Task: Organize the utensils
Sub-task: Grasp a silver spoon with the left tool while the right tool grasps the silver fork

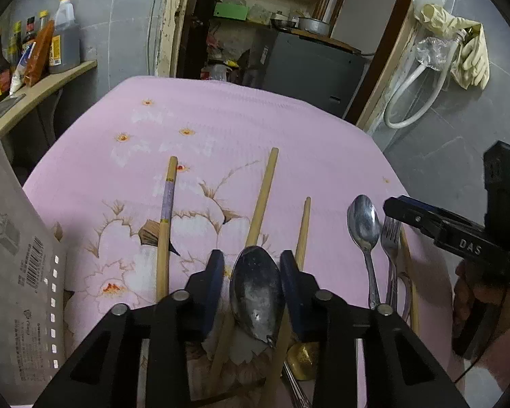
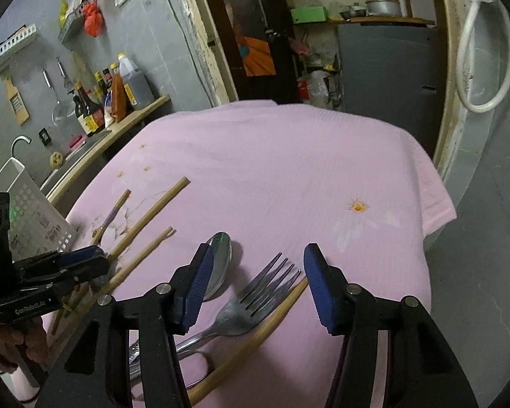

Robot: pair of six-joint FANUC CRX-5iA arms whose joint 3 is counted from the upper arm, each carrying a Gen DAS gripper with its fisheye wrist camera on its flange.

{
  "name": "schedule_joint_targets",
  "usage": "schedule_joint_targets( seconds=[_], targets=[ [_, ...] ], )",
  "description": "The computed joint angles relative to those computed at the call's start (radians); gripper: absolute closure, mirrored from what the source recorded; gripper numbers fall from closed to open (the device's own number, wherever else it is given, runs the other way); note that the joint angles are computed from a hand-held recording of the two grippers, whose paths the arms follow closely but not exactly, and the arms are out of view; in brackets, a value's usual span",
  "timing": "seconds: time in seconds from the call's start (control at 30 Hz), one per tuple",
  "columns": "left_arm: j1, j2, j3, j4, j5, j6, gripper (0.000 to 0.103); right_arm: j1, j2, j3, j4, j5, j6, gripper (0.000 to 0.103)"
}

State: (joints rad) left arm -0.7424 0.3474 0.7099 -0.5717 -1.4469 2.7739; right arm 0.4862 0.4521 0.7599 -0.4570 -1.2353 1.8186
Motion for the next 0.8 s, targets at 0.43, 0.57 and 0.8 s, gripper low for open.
schedule_joint_targets(
  seconds=[0.43, 0.57, 0.8],
  targets=[
    [0.012, -0.003, 0.019, 0.036, -0.002, -0.052, 0.097, -0.032, 0.064, 0.104, -0.042, -0.135, 0.016, 0.085],
    [0.005, 0.003, 0.053, 0.030, -0.023, -0.078, 0.098, -0.045, 0.068, 0.129, -0.073, -0.164, 0.032, 0.092],
    [-0.049, 0.019, 0.151, -0.071, -0.095, -0.119, 0.099, -0.057, 0.001, 0.090, -0.106, -0.127, 0.018, 0.097]
  ],
)
